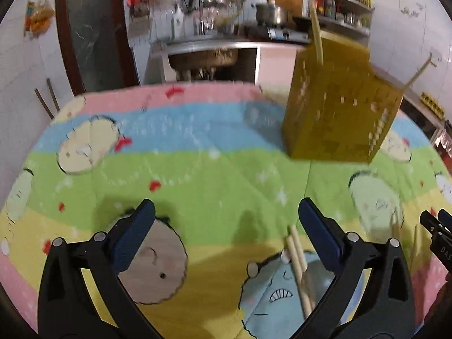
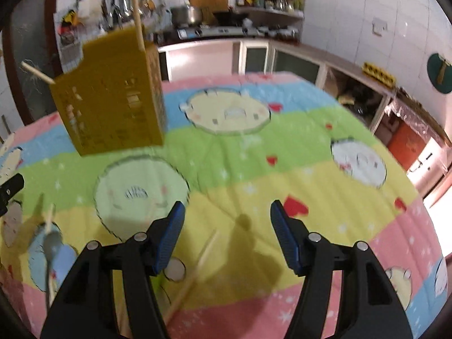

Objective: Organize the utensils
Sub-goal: 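Move the left tool back down to the remaining chopsticks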

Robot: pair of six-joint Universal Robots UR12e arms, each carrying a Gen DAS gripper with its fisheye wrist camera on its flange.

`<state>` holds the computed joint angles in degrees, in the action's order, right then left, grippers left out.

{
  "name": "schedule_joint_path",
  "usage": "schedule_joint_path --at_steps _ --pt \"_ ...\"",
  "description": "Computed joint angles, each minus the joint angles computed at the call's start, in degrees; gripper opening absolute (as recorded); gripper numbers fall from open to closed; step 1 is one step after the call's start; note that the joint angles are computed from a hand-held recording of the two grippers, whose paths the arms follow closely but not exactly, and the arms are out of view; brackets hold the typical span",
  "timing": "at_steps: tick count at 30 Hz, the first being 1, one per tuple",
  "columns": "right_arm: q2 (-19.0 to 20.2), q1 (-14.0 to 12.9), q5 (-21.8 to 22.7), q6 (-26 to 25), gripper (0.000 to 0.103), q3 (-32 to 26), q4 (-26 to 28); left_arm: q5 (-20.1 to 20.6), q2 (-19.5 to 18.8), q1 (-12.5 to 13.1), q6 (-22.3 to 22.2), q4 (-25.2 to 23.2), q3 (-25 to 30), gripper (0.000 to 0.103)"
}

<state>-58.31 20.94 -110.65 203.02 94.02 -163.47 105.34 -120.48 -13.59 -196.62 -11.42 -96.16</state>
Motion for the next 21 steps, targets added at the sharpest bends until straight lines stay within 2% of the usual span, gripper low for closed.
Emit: schedule_joint_path --at_steps 3,5,6,10,14,21 --pt "0.14 -0.1 0.79 1.03 0.06 0.07 1.88 -0.87 -0.49 -0.06 0.0 -2.41 0.07 0.098" --pt "0.04 -0.23 2.0 1.58 0.044 0.07 3.24 -1.29 -0.63 -0.12 -0.42 -3.2 -0.02 0.098" --pt "0.0 -0.38 3.08 2.0 0.042 0.18 3.79 -1.29 -0.65 -0.15 -0.64 -3.44 -0.08 0.098" --pt "0.04 -0.33 3.16 2.16 0.042 0.35 3.15 -1.09 -0.66 -0.19 -1.5 -4.28 -0.34 0.098" --pt "0.11 -0.31 3.16 2.04 0.042 0.43 2.78 -3.46 -0.48 0.11 -1.7 -4.81 -0.7 0.098" --pt "0.18 -0.11 2.7 1.7 0.042 0.53 2.3 -3.1 -0.37 -0.14 -1.24 -4.56 -1.24 0.098"
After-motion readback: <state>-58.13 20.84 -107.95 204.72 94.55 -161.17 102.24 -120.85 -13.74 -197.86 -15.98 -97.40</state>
